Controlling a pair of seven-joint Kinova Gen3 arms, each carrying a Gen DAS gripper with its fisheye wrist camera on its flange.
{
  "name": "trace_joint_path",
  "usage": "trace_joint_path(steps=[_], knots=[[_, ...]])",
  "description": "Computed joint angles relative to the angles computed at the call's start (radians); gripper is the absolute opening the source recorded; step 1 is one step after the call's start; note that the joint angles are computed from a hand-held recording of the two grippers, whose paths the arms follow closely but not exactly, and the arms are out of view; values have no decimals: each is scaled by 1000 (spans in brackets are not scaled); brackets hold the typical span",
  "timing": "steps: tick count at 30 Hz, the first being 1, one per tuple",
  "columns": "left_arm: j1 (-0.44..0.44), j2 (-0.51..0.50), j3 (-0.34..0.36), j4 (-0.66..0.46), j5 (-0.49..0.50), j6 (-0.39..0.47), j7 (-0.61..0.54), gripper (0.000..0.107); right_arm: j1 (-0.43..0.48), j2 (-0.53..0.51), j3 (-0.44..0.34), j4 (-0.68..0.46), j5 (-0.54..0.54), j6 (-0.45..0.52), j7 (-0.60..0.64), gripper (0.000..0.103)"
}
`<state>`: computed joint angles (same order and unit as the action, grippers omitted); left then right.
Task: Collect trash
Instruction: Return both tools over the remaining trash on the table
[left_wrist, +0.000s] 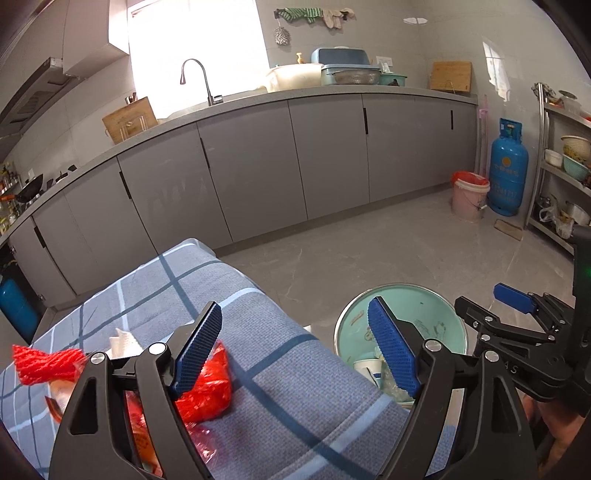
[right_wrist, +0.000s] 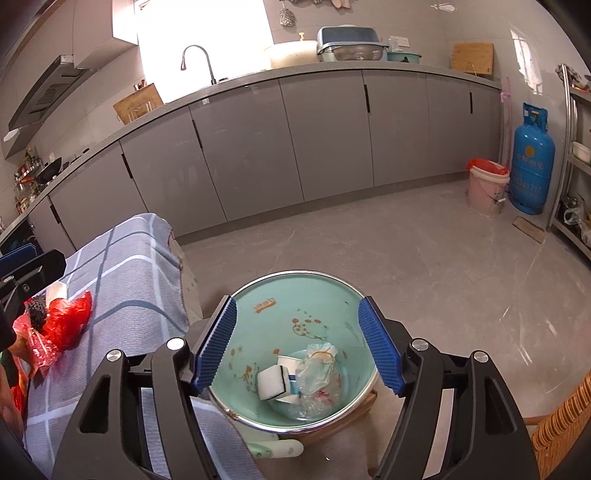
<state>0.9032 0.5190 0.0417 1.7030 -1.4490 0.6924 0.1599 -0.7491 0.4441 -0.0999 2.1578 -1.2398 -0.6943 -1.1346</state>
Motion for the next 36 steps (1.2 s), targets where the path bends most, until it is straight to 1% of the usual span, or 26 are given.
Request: trace_joint_path(steps=[4,12,19,28,33,36], knots=[[14,-31,4,49,-30,43,50,84,-24,-6,-10,-17,-27,-7,38,69],[-19,-105,58,153,-52,128,134,84,-66,-2,-48,-71,-81,-15,140,70],[-59,-166,111,246,-40,205,184,84,-106,13,-86,-124,-118,-28,224,71],[-99,-232,154,357,-4,328,249,84,-146,32,-121,-185,-138,-39,308,71],[-136,-265,169,418,34,351,282,84,-172,45,-138,-214,-131,-48,324,72],[-170,-293,175,457,61,330,299,84,-193,56,-146,-233,-129,-54,342,72]])
